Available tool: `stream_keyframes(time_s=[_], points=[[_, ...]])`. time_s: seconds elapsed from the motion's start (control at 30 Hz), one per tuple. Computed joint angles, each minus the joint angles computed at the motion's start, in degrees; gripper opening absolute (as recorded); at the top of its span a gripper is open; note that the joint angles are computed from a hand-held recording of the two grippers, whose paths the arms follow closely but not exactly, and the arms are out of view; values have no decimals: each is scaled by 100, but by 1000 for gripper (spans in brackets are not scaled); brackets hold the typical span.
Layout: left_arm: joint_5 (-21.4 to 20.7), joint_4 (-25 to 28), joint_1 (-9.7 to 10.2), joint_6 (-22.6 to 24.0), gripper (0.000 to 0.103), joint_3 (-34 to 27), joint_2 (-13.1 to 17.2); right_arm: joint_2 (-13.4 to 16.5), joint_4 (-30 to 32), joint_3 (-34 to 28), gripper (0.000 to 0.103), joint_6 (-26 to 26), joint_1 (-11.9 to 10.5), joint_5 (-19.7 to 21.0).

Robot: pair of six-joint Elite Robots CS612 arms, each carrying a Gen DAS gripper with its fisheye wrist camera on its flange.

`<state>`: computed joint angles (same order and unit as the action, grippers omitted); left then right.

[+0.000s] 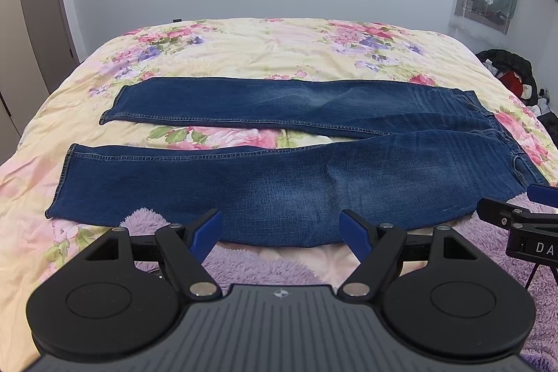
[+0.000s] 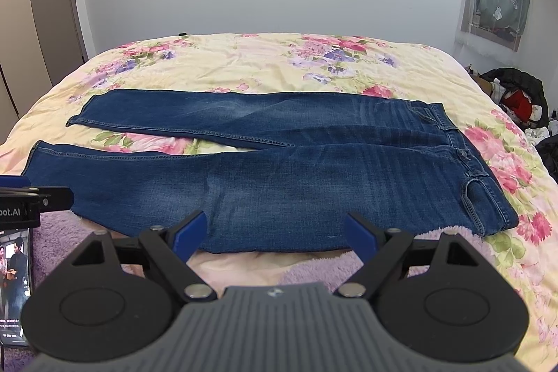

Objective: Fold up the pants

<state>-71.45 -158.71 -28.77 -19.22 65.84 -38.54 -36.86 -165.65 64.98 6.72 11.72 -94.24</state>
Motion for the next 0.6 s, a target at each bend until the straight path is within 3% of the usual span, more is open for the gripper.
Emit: stream_keyframes(time_s=[0.6], points=[[-4, 7, -33, -9, 89, 28, -39, -22, -87, 44, 82, -97, 12, 34]])
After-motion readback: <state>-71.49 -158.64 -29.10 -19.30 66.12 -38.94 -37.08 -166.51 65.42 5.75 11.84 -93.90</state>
